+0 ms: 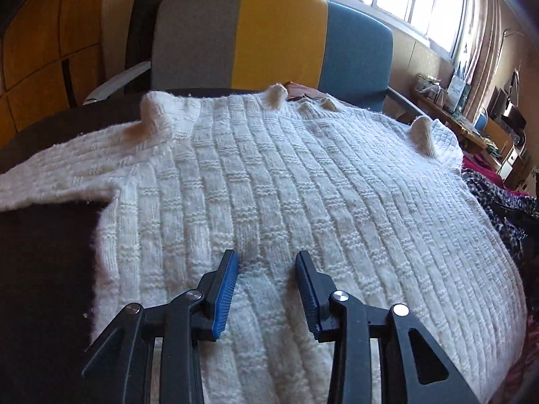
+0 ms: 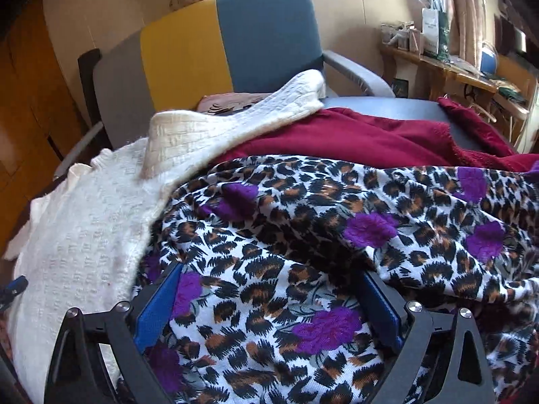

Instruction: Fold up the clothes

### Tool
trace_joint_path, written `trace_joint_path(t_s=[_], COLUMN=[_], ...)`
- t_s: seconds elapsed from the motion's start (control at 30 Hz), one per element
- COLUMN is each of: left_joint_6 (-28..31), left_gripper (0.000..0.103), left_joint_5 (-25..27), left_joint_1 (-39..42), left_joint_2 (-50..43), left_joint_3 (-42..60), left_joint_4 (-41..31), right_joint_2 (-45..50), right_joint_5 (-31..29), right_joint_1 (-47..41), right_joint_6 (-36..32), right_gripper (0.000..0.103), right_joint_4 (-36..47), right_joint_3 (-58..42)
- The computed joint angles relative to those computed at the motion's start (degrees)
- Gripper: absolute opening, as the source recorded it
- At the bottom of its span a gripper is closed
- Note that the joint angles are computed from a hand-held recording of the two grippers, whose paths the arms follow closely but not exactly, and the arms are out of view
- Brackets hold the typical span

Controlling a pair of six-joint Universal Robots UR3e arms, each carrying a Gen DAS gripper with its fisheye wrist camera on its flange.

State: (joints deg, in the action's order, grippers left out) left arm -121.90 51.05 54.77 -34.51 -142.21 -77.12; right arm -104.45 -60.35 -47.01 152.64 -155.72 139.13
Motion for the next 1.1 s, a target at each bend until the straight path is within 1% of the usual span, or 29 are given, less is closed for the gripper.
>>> trace_joint_path(t_s=[0.03, 0.07, 0.1, 0.17, 0.27, 0.3, 0.33, 0.37, 0.43, 0.47, 0.53, 0.57, 0.63, 0.67, 0.73, 0.77, 0.9, 0.97, 1.03, 1.1], left_joint_6=[-0.6, -0.8, -0.6, 0.1, 2.6, 3.4, 2.9, 0.8, -6.5, -9.1, -14.4, -18.4, -26.1, -29.0, -33.4, -34.7, -36.8, -37.6, -38.2, -38.7], left_gripper=[0.037, 0.038, 0.04, 0.042, 0.044, 0.045, 0.045, 0.045, 0.045, 0.045, 0.045, 0.045, 0.045, 0.045, 0.045, 0.045, 0.045, 0.045, 0.046, 0.051], left_joint_5=[0.7, 1.4, 1.7, 2.0, 2.1, 2.2, 2.5, 3.4, 5.6, 4.6, 2.4, 3.4, 6.2, 7.8, 12.5, 14.4, 19.4, 21.7, 23.2, 22.8], left_joint_1=[-1.0, -1.6, -1.5, 0.2, 3.9, 4.8, 5.1, 4.0, 0.1, -0.3, -1.0, -3.4, -8.5, -11.1, -16.6, -18.6, -23.0, -25.4, -27.1, -27.3], left_joint_2=[-1.4, -1.2, -0.6, -0.2, 2.9, 3.8, 3.4, 1.2, -3.6, -5.0, -7.9, -11.6, -19.3, -23.0, -30.0, -32.5, -40.5, -45.3, -49.6, -52.1], left_joint_3=[-1.7, -3.0, -3.3, -2.3, -1.9, -2.0, -1.5, -0.7, 0.3, 1.0, 2.4, 3.2, 5.4, 6.6, 8.2, 9.1, 12.2, 15.3, 18.5, 20.3], left_joint_4=[4.9, 7.5, 7.9, 6.3, 2.7, 2.0, 2.1, 4.0, 12.1, 14.2, 18.2, 23.1, 32.3, 36.3, 45.4, 47.7, 52.4, 52.4, 51.7, 52.1], right_joint_2=[0.0, 0.1, -1.2, -1.9, -2.6, -2.6, -2.3, -2.0, -2.4, -1.9, -1.8, -1.7, -1.5, 0.0, 5.9, 10.1, 29.1, 37.4, 43.1, 46.1], right_joint_5=[-0.4, -0.8, -1.2, -1.3, -0.4, -0.6, -1.1, -1.5, -2.3, -3.8, -8.1, -10.6, -9.9, -9.1, -8.8, -9.3, -11.6, -14.2, -16.9, -20.9], right_joint_1=[-0.2, -0.3, -1.1, -3.3, -7.5, -7.8, -7.8, -7.8, -7.8, -6.7, -2.1, 0.5, 6.6, 10.6, 19.7, 24.6, 40.9, 46.7, 50.8, 52.8], right_joint_6=[-0.2, -0.2, -1.0, -2.2, -3.6, -3.6, -3.4, -3.3, -3.3, -2.5, 0.8, 2.4, 4.6, 5.9, 8.3, 9.6, 13.9, 16.1, 19.0, 21.6], right_gripper=[0.096, 0.096, 0.095, 0.095, 0.095, 0.095, 0.095, 0.095, 0.096, 0.096, 0.097, 0.097, 0.099, 0.1, 0.1, 0.1, 0.1, 0.1, 0.1, 0.101], right_joint_4=[-0.3, -0.6, 0.4, 0.8, 2.1, 2.0, 1.6, 1.2, 1.3, 0.8, -4.2, -6.8, -8.4, -8.9, -9.6, -9.8, -7.8, -6.1, -4.7, -2.6], right_joint_3=[0.0, 0.0, 0.4, 0.8, 1.0, 1.0, 1.0, 1.0, 1.0, 0.3, 0.1, -0.1, -2.7, -5.2, -11.8, -15.8, -34.9, -43.5, -48.7, -50.7])
